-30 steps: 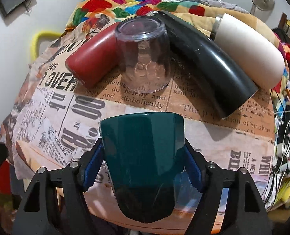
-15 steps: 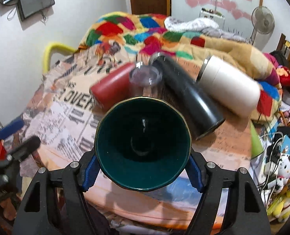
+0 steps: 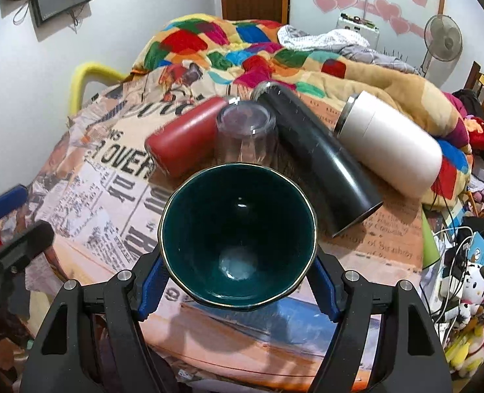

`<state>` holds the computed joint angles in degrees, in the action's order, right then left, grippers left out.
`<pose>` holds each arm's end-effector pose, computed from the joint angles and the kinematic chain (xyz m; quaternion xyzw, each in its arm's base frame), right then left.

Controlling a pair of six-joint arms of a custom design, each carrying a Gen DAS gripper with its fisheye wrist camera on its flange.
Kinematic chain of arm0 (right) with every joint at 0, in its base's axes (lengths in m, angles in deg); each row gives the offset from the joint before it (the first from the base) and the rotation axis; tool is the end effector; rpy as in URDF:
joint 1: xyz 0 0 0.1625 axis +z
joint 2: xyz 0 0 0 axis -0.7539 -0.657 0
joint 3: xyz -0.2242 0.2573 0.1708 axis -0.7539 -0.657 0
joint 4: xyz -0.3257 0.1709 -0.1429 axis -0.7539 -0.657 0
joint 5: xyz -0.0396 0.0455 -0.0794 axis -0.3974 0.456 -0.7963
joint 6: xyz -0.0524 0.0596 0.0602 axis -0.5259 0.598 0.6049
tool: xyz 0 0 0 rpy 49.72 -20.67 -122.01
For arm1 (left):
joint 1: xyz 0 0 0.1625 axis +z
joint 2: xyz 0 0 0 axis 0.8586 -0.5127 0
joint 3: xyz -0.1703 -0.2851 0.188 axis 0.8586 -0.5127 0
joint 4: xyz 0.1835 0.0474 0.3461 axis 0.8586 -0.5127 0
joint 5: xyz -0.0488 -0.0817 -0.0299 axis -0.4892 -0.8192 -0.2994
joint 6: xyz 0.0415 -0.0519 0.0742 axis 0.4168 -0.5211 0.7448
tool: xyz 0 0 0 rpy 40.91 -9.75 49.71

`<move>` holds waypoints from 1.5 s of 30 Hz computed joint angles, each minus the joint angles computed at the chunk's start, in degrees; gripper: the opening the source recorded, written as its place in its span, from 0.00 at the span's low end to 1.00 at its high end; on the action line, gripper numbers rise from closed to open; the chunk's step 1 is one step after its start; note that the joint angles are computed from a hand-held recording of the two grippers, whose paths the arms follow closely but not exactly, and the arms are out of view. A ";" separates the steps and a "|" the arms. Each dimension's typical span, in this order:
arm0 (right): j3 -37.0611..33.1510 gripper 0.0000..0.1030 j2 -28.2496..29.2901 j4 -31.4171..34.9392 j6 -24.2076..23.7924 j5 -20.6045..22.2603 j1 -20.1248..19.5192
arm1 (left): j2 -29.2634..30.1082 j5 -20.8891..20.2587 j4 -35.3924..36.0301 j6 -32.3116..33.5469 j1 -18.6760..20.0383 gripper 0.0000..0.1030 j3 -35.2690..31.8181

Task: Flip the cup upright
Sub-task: 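Grasp the dark green cup with the right gripper while the left gripper releases it, then lower the cup upright onto the newspaper and open the right gripper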

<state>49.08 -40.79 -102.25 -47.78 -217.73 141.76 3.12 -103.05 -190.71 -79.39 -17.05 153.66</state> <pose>0.1011 -0.5880 0.3305 0.0733 -0.8896 0.2794 0.3538 -0.4035 -0.6274 0.0206 0.3262 0.8775 -0.2584 0.2384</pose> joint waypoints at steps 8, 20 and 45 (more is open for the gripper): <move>0.79 0.70 0.65 -0.73 -1.41 -1.03 -0.05 | -0.05 0.49 0.72 -0.98 0.17 0.72 0.24; 1.24 0.73 -0.63 2.08 0.84 -0.60 0.01 | -1.55 0.92 0.38 -1.65 -0.75 0.72 1.69; 16.11 0.73 -20.54 -31.97 -11.01 6.04 17.18 | -13.06 1.46 -33.29 12.63 -15.68 0.82 16.03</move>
<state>65.19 -61.32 -134.22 -58.79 -211.69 158.95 -9.94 -101.59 -224.00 -66.76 -32.73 169.69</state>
